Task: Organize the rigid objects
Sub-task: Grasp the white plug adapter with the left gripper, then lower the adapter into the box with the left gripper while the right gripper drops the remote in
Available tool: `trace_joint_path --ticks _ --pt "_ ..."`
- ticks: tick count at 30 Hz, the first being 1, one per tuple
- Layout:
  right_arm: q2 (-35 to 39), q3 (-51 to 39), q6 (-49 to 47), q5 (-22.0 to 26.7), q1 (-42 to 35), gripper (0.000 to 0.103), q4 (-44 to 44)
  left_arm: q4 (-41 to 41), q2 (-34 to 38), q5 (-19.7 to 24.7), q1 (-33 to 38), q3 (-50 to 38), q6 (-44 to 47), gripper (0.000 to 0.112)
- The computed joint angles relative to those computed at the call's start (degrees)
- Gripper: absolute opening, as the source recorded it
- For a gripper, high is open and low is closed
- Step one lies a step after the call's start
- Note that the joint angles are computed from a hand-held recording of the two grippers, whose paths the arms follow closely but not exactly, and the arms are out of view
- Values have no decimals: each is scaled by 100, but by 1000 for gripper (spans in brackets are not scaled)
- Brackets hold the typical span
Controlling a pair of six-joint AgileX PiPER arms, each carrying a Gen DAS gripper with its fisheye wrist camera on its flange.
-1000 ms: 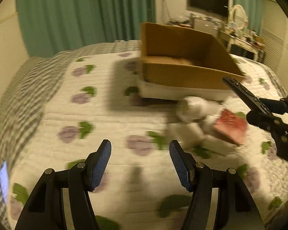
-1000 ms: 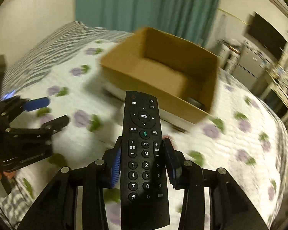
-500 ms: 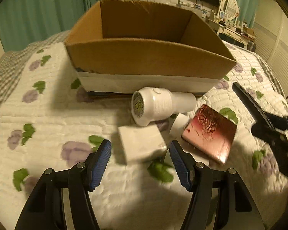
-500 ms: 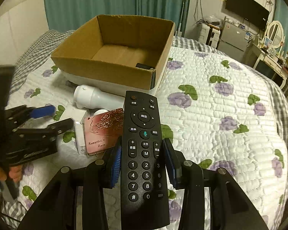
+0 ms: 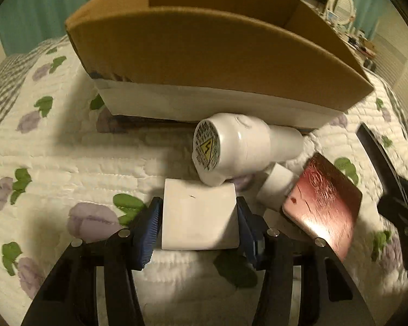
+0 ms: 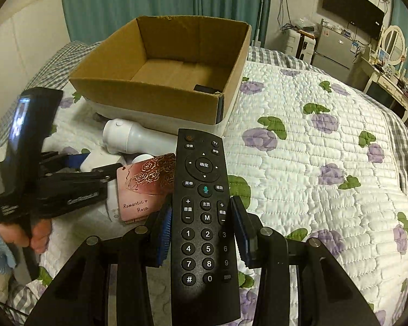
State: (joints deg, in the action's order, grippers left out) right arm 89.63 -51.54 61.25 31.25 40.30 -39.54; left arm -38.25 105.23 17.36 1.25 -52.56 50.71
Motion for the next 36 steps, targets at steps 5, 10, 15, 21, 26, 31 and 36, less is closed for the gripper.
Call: trace_joint_path --ticks 5,10,15,21,26,31,36 --pt "-136 -144 248 393 317 39 -246 -767 -520 160 335 410 979 53" --pt "-288 -407 385 881 700 39 -434 -1122 -1284 484 691 781 1600 53" --pt "-440 -735 408 1332 1024 39 -580 -1283 -1783 1047 1185 757 1977 53" --pt "-415 -1147 257 1544 1132 39 -673 -1206 -2230 1741 1511 333 1903 53" --pt "-293 -1449 42 1450 958 39 -716 -1200 -2312 2207 1537 -183 1671 53" --pt "-80 -1909 -454 1229 530 39 -605 -1144 -2046 2395 1244 -1185 1192 53" --pt "356 -2676 -1208 888 -99 39 -122 -722 -1513 2100 695 -2126 583 53"
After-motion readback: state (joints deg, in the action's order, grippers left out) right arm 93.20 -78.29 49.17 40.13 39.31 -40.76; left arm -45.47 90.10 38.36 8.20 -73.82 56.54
